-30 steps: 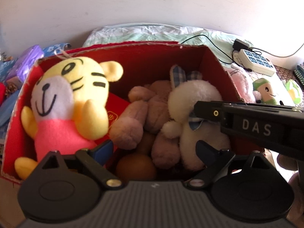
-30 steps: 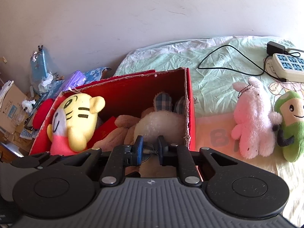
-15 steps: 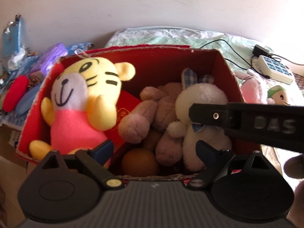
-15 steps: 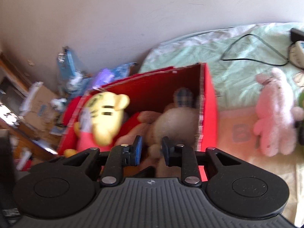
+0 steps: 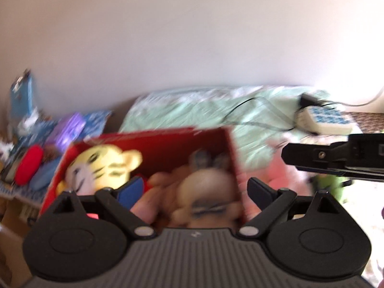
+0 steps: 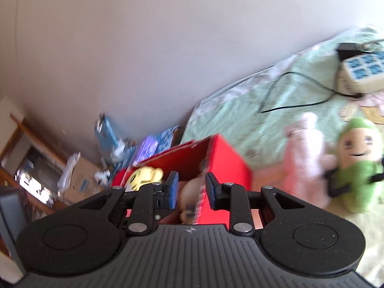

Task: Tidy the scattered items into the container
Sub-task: 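Move the right gripper to the green bean plush and close on it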

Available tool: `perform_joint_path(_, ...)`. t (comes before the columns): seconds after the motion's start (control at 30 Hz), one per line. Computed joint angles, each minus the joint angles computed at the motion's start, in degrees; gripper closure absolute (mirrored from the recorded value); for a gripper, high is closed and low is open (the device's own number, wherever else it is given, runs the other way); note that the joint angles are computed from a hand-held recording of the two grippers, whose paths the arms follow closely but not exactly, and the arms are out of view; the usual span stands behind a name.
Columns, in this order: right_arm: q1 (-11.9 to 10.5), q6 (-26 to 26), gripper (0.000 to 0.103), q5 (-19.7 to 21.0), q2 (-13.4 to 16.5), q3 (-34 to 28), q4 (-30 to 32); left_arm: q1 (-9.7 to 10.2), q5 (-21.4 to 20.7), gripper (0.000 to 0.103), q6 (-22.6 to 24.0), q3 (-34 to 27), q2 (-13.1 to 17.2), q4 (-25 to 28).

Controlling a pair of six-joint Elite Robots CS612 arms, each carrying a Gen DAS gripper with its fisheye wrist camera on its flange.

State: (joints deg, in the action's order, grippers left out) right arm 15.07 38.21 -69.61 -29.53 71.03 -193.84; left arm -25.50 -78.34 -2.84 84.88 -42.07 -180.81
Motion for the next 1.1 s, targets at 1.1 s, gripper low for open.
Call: perform_joint_path(1.1,-8.89,15.29,0.042,0.9,-0.05,9.22,2.28,-2.28,-32.7,0.007,-0.8,-20.66,13.69,19.68)
